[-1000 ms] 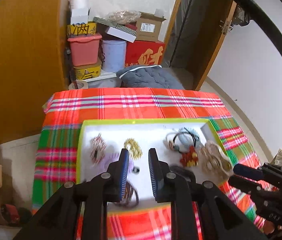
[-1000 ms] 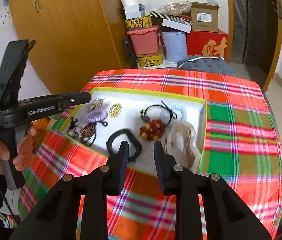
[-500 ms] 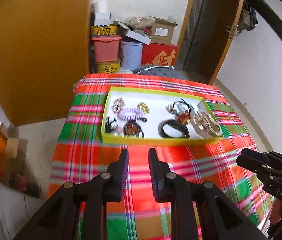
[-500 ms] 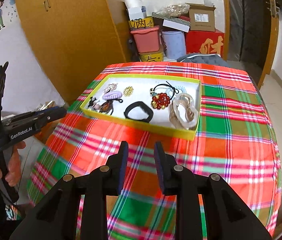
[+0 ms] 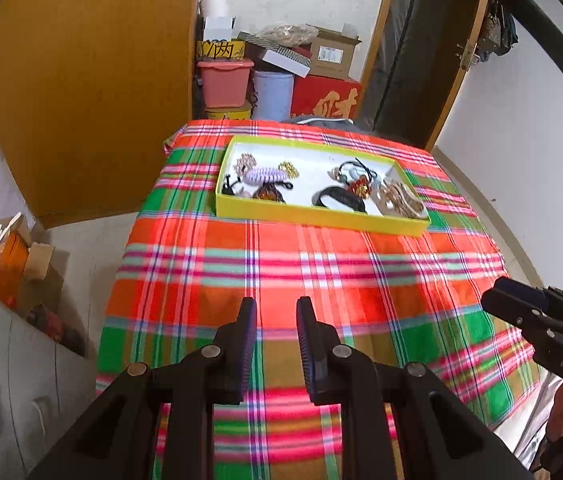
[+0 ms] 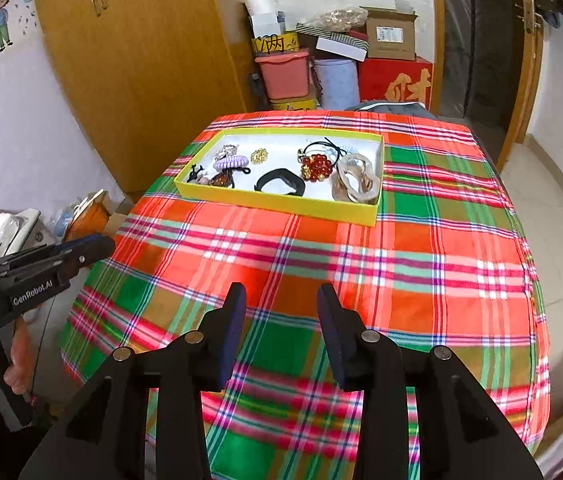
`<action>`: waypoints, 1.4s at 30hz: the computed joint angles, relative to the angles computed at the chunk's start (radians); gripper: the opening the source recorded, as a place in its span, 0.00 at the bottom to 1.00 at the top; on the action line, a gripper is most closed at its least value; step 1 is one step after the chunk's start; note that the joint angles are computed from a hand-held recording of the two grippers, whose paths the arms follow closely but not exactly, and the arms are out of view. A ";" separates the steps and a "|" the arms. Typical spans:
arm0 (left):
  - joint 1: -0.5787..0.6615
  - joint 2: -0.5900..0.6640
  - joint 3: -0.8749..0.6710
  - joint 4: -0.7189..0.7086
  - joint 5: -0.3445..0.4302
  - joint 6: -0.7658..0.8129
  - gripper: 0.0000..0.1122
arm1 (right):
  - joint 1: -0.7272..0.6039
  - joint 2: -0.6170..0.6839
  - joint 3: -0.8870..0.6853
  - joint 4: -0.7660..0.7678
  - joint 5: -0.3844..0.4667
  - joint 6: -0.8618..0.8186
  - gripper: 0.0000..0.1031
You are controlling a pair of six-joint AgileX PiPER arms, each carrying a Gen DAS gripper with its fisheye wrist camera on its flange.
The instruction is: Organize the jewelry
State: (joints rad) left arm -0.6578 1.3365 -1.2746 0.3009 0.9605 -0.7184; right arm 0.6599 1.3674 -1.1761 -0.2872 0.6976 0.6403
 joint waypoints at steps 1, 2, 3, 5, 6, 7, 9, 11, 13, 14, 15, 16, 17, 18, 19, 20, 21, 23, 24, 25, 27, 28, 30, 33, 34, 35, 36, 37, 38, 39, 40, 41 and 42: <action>-0.005 -0.003 0.005 -0.001 0.001 -0.007 0.18 | 0.010 -0.005 0.006 -0.013 0.006 0.015 0.37; -0.009 -0.007 0.013 -0.003 0.001 -0.013 0.18 | 0.017 -0.006 0.008 -0.021 0.011 0.024 0.37; -0.015 -0.010 0.018 -0.003 0.002 -0.021 0.18 | 0.022 -0.007 0.011 -0.024 0.012 0.029 0.37; -0.029 -0.013 0.026 -0.001 0.007 -0.034 0.18 | 0.034 -0.008 0.017 -0.031 0.016 0.039 0.37; -0.039 -0.013 0.029 0.002 0.010 -0.041 0.18 | 0.037 -0.008 0.018 -0.034 0.017 0.043 0.37; -0.046 -0.013 0.031 0.005 0.013 -0.045 0.18 | 0.038 -0.007 0.019 -0.032 0.016 0.043 0.37; -0.063 -0.006 0.030 0.013 0.022 -0.056 0.18 | 0.039 -0.004 0.021 -0.028 0.013 0.042 0.37; -0.070 0.002 0.027 0.016 0.027 -0.057 0.18 | 0.040 0.000 0.023 -0.025 0.012 0.039 0.37; -0.071 0.009 0.024 0.009 0.026 -0.053 0.18 | 0.039 0.003 0.022 -0.017 0.011 0.033 0.37; -0.065 0.011 0.021 0.002 0.024 -0.045 0.18 | 0.036 0.005 0.022 -0.012 0.011 0.028 0.37; -0.063 0.014 0.019 -0.001 0.024 -0.043 0.18 | 0.035 0.007 0.020 -0.010 0.012 0.027 0.37; -0.061 0.017 0.020 -0.002 0.023 -0.041 0.18 | 0.034 0.008 0.020 -0.009 0.012 0.025 0.37; -0.061 0.020 0.019 -0.003 0.023 -0.039 0.18 | 0.033 0.010 0.019 -0.009 0.012 0.026 0.37; -0.060 0.022 0.019 -0.004 0.023 -0.038 0.18 | 0.030 0.011 0.019 -0.005 0.011 0.022 0.37; -0.059 0.024 0.019 -0.007 0.022 -0.036 0.18 | 0.028 0.013 0.019 -0.002 0.011 0.020 0.37; -0.058 0.027 0.018 -0.009 0.021 -0.035 0.18 | 0.027 0.014 0.019 -0.001 0.012 0.019 0.37; -0.056 0.030 0.018 -0.012 0.021 -0.033 0.18 | 0.025 0.015 0.018 0.001 0.013 0.018 0.37; -0.055 0.035 0.015 -0.013 0.023 -0.032 0.18 | 0.021 0.018 0.017 0.007 0.012 0.012 0.37; -0.055 0.038 0.014 -0.014 0.024 -0.031 0.18 | 0.021 0.019 0.016 0.008 0.014 0.010 0.37; -0.053 0.040 0.015 -0.016 0.023 -0.030 0.18 | 0.021 0.020 0.016 0.009 0.014 0.010 0.37; -0.049 0.042 0.014 -0.023 0.022 -0.025 0.18 | 0.021 0.021 0.014 0.011 0.014 0.008 0.37; -0.048 0.042 0.015 -0.024 0.021 -0.024 0.18 | 0.020 0.021 0.014 0.013 0.015 0.006 0.37; -0.046 0.043 0.014 -0.026 0.021 -0.023 0.18 | 0.021 0.023 0.013 0.014 0.014 0.006 0.37; -0.048 0.044 0.013 -0.023 0.024 -0.027 0.18 | 0.017 0.024 0.014 0.022 0.012 -0.002 0.37; -0.047 0.047 0.012 -0.025 0.024 -0.026 0.18 | 0.018 0.024 0.013 0.021 0.014 -0.001 0.37; -0.044 0.047 0.012 -0.028 0.023 -0.024 0.18 | 0.019 0.024 0.013 0.020 0.014 0.000 0.37; -0.044 0.047 0.013 -0.030 0.021 -0.025 0.18 | 0.019 0.023 0.014 0.020 0.013 0.000 0.37; -0.046 0.048 0.014 -0.028 0.021 -0.028 0.18 | 0.019 0.024 0.013 0.020 0.013 0.000 0.37; -0.046 0.046 0.016 -0.027 0.021 -0.028 0.18 | 0.019 0.025 0.013 0.019 0.014 0.002 0.37; -0.047 0.046 0.017 -0.026 0.022 -0.029 0.18 | 0.019 0.025 0.013 0.019 0.014 0.002 0.37; -0.047 0.048 0.016 -0.026 0.022 -0.029 0.18 | 0.018 0.024 0.013 0.021 0.015 0.001 0.37; -0.047 0.048 0.016 -0.025 0.022 -0.030 0.18 | 0.018 0.024 0.013 0.021 0.015 0.001 0.37; -0.047 0.048 0.017 -0.025 0.021 -0.030 0.18 | 0.019 0.025 0.012 0.021 0.016 0.001 0.37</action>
State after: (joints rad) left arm -0.7045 1.3847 -1.2579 0.2762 0.9814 -0.7480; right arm 0.6788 1.3921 -1.1641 -0.2662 0.7137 0.6414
